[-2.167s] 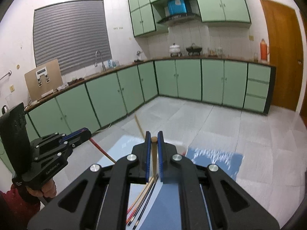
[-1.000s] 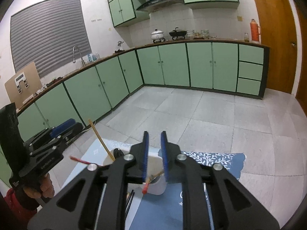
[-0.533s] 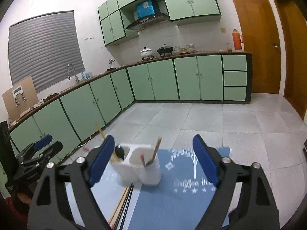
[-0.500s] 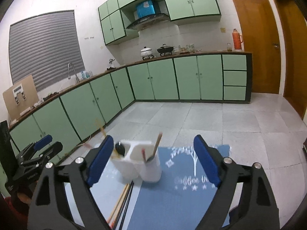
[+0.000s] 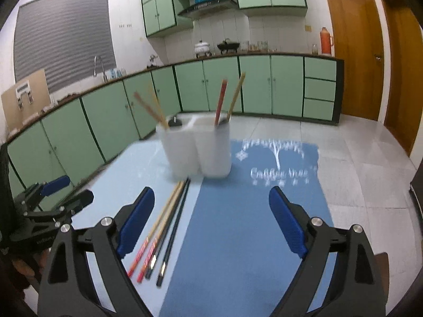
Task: Organize utensils
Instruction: 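Withdraw both open grippers from the holder back over the chopsticks, then close the right gripper on a black chopstick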
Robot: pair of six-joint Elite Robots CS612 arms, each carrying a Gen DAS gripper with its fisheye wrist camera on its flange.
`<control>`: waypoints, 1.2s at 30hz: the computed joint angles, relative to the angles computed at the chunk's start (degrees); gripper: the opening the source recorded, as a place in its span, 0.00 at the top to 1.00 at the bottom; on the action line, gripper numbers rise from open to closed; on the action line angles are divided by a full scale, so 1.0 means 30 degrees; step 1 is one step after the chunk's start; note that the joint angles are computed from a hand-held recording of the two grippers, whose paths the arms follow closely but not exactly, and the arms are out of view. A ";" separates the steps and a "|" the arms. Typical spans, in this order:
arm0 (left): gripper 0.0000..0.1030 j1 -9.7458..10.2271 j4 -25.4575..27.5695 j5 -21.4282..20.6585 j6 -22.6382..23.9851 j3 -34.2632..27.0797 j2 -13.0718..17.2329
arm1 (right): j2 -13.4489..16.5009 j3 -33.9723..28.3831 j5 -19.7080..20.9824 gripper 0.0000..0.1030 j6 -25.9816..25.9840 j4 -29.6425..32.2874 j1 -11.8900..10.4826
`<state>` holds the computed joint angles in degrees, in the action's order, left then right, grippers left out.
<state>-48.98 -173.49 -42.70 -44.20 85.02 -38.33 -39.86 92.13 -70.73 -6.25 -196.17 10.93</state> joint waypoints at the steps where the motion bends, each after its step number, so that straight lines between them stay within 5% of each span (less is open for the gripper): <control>1: 0.15 -0.0014 0.0151 -0.0143 -0.0250 0.0153 -0.0025 | 0.0022 0.0152 -0.0028 0.17 0.0036 0.0197 0.0052; 6: 0.15 -0.0155 0.1048 -0.1128 -0.1330 0.0703 0.0003 | 0.0218 0.0621 -0.0785 0.18 -0.0254 0.0620 0.0401; 15: 0.15 -0.0346 0.1991 -0.2121 -0.2360 0.1132 0.0016 | 0.0508 0.1006 -0.1170 0.33 -0.0538 0.1402 0.0982; 23: 0.15 -0.0369 0.2505 -0.2054 -0.3016 0.1823 -0.0364 | 0.0651 0.1044 -0.1701 0.54 -0.0628 0.2225 0.1340; 36: 0.15 -0.0325 0.2174 -0.2168 -0.3275 0.1970 -0.0376 | 0.0686 0.0955 -0.2246 0.72 -0.1533 0.2661 0.1753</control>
<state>-49.95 -166.96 -49.21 -54.03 90.93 -39.46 -37.80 95.00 -77.46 -10.85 -188.18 16.19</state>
